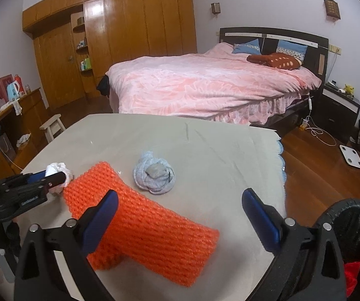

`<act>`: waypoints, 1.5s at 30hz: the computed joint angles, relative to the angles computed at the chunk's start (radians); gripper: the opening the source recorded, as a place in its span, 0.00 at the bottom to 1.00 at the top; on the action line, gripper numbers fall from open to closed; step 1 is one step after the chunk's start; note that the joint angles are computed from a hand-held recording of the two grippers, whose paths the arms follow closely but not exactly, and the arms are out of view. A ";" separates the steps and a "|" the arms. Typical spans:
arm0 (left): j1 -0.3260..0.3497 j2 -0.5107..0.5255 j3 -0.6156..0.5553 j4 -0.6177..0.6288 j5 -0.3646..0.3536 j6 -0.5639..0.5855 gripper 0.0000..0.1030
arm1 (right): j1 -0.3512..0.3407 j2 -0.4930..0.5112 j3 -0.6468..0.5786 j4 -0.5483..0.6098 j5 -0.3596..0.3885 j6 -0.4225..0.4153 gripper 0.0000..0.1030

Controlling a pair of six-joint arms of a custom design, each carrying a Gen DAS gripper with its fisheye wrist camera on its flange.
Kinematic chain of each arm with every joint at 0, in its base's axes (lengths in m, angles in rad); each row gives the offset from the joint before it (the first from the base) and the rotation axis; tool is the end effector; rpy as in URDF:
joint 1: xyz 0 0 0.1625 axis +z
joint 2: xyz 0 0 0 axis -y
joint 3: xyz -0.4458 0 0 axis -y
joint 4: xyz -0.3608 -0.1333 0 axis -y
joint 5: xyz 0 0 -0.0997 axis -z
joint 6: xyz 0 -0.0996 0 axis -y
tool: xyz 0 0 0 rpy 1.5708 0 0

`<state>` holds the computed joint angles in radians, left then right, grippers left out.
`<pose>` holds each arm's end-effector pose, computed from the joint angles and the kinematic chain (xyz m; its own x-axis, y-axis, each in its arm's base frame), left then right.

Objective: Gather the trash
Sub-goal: 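Grasp the grey sock ball with the right tool while the left tool holds the tissue ball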

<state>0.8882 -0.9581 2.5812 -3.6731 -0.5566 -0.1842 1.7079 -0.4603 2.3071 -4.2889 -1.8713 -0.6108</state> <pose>-0.0519 -0.4092 0.1662 -0.7483 -0.0971 -0.6562 0.4300 0.6823 -0.5913 0.1627 -0.4198 0.0284 -0.7500 -0.2889 0.5950 -0.6325 0.5763 -0.5175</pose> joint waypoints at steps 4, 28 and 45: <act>-0.017 0.012 -0.006 -0.057 0.027 0.043 0.34 | 0.011 -0.001 -0.034 0.026 0.005 0.008 0.94; 0.024 0.073 -0.083 -0.155 0.033 0.199 0.35 | 0.017 0.041 -0.228 0.383 -0.032 0.050 0.54; -0.080 0.047 -0.039 -0.126 0.070 0.120 0.35 | 0.042 -0.045 -0.123 0.250 0.045 0.067 0.48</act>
